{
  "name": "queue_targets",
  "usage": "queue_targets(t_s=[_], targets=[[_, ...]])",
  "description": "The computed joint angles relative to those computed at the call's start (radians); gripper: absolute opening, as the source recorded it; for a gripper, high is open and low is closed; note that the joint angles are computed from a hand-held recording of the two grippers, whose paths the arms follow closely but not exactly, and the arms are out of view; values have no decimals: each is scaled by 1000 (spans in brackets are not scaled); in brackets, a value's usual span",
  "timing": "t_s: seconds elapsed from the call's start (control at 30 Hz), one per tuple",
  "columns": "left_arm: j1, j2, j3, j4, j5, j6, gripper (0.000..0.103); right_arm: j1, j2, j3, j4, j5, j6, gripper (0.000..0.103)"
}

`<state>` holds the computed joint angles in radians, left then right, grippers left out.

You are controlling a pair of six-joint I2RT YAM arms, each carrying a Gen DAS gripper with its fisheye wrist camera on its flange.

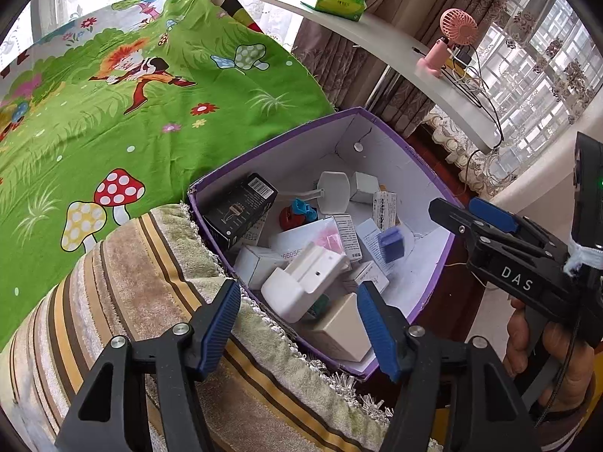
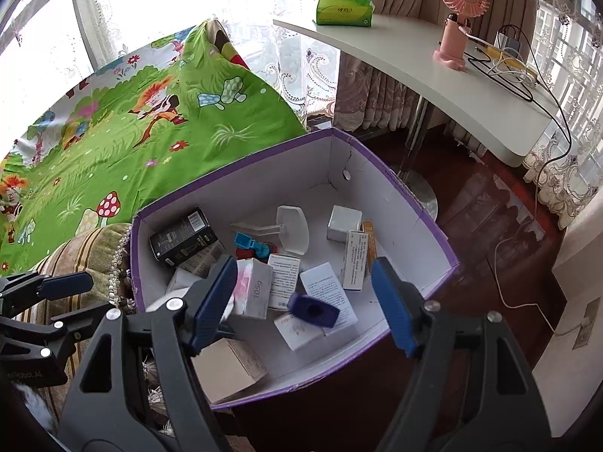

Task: Organize rigid objects

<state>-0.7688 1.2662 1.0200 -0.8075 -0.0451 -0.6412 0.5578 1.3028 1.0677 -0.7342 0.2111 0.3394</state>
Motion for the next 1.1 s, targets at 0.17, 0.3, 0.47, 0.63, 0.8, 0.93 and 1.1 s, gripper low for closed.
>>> queue_targets(t_s=[0.17, 0.3, 0.47, 0.63, 0.8, 0.93, 1.1], targets=[[-31, -41, -32, -15, -11, -31, 73, 19, -25, -2, -24, 19, 15, 77], [-62, -73, -55, -14, -28, -54, 80, 60, -68, -21, -57, 54, 40, 78], [-73, -56, -53, -16, -34, -45, 84, 107, -117, -48, -95, 102, 92, 79], [-73, -59, -62, 1, -24, -46, 89, 126, -136, -55, -130, 129, 114, 79], [-79, -50, -60, 14, -26, -49, 95, 137, -149, -60, -150, 122, 114, 79], [-85, -47, -59, 16, -37, -52, 96, 131, -144, -69, -141, 106, 123, 79], [-80, -43, -58, 16, -30, -49, 96, 135, -143, -71, -140, 106, 123, 79]])
